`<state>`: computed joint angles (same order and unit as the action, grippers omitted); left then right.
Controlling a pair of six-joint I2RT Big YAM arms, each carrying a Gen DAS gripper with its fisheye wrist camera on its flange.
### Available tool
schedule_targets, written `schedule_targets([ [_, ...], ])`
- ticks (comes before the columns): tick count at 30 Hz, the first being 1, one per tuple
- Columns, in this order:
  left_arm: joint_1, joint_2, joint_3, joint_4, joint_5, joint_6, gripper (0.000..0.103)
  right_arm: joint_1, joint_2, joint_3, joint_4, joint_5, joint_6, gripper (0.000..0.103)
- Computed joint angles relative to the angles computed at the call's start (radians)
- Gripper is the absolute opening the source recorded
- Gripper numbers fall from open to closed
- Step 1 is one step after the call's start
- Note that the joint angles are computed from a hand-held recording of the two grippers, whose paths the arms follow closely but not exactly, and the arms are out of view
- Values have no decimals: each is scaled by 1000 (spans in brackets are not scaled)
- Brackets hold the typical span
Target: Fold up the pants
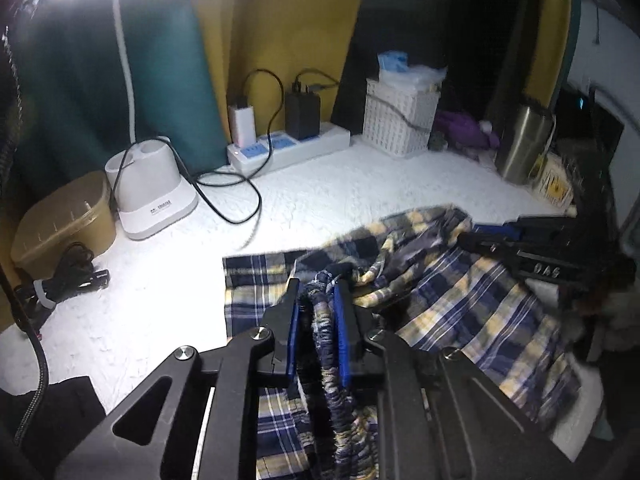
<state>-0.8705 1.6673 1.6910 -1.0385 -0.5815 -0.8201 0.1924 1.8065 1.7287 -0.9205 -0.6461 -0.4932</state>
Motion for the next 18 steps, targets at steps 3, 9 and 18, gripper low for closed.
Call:
schedule_targets([
  [3,5,-17,-8,40,-9,10,14,1,6,16,4,-2,18,15],
  [9,43,-6,-26,39,0,4,14,4,67,73,25,14,116,14],
  [18,98,-1,-93,49,90,-41,20,40,88,65,63,97,116,14],
])
